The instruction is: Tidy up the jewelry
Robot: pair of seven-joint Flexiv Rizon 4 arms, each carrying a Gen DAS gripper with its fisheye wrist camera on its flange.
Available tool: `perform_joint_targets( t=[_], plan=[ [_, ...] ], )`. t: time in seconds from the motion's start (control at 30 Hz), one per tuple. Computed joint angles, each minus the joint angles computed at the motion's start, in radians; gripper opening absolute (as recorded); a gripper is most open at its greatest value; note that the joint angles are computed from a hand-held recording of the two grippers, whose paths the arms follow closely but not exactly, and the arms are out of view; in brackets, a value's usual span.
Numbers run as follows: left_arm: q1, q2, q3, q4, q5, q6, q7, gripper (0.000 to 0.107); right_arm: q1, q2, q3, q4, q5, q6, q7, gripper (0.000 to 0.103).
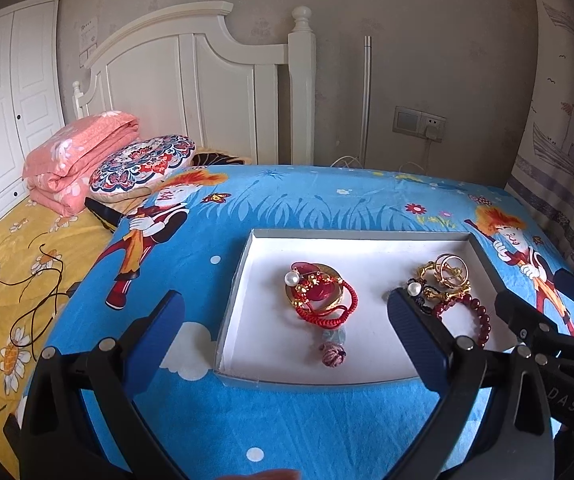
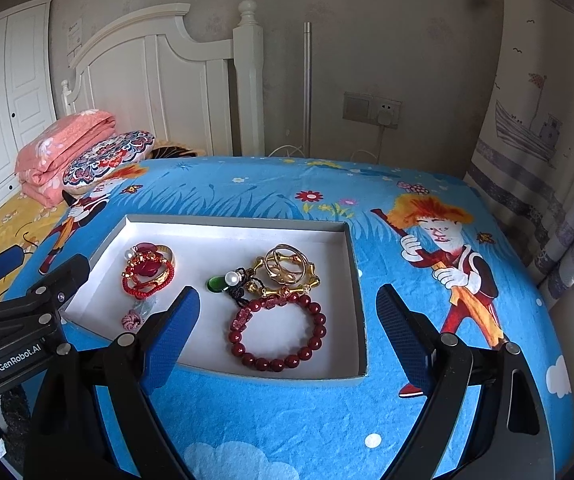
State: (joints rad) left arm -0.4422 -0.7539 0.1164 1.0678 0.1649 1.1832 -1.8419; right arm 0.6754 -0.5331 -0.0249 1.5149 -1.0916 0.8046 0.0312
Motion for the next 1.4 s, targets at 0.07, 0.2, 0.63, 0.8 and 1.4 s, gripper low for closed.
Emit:
perform_joint_targets(
  t=[0.07,0.2,0.63,0.8,1.4],
  plan=[
    [0.001,0.002,-0.001,0.003,0.0,-0.001,0.002,0.098,0.0,0.0,0.002,-0.001,0.004,-0.001,-0.003,0.084],
    [0.003,0.005,-0.001,0.011,0.001,-0.001,0.002,0.098,0.001,-0.002,0.003,-0.003,0.008,-0.002,-0.006,0.084],
    [0.012,0.008,-0.01,0.026,-0.019,0.001,0.008,0.098,0.01,-0.004,0.003,-0.002,0.016,-0.002,-0.021,0.084],
    [0.015,0.007,-0.019,0.028,-0.023,-0.004,0.023,0.098,0.005,-0.002,0.006,0.003,0.025,-0.004,-0.02,0.084],
    [0.017,0.015,-0.025,0.05,-0.035,-0.008,0.047,0.098,-0.003,0.003,0.015,0.003,0.109,-0.015,-0.052,0.084]
  ],
)
